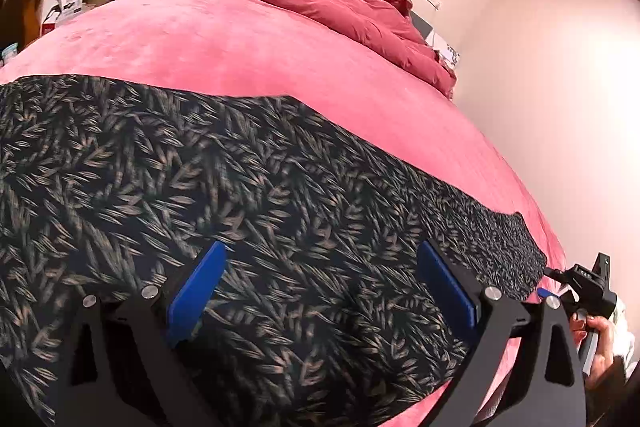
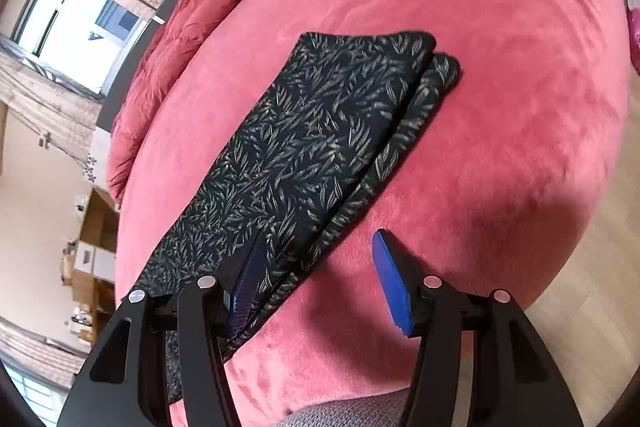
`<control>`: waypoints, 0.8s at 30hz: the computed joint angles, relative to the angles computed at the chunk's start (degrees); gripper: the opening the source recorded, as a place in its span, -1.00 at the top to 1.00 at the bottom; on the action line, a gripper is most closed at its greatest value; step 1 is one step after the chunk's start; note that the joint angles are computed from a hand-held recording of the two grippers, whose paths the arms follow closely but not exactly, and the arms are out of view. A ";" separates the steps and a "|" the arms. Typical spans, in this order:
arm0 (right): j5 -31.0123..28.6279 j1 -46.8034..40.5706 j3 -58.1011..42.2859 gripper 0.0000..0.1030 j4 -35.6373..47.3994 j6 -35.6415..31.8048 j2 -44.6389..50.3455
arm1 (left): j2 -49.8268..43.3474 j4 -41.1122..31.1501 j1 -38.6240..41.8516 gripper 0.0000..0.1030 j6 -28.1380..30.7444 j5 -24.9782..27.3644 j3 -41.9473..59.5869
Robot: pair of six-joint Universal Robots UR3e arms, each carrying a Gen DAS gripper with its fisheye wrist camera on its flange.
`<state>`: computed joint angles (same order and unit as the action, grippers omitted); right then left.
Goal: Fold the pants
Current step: 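Grasp the folded trouser end with the right gripper and lift it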
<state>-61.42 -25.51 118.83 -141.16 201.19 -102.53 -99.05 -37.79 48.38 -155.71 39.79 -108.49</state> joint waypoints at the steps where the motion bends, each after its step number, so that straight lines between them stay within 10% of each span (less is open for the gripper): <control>1: -0.24 -0.24 0.31 -0.05 -0.72 1.01 -0.04 | -0.46 0.23 0.27 -0.88 -0.42 -0.56 0.33; 7: 5.72 -5.18 3.44 -0.05 -4.21 5.60 1.08 | -10.82 -1.42 -5.27 -0.87 -5.71 4.71 17.36; 12: 8.41 -7.78 6.48 -0.05 -8.25 7.67 0.48 | -23.46 -8.52 -11.09 -0.25 -7.15 12.20 39.37; 17: 13.36 -12.03 10.54 -0.05 -13.30 9.62 0.16 | -35.93 -12.99 -13.83 -0.15 -11.06 16.84 57.01; 22: 16.04 -14.99 12.65 -0.05 -16.90 10.73 0.43 | -35.46 -4.72 -13.39 -0.22 -11.76 15.20 51.75; 24: 16.54 -15.76 12.80 -0.05 -17.57 10.80 0.85 | -32.10 -2.13 -12.12 -0.67 -10.21 12.34 45.39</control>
<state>-44.88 -41.28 131.63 -158.73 211.99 -101.68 -131.14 -39.92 36.25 -165.92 52.13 -63.10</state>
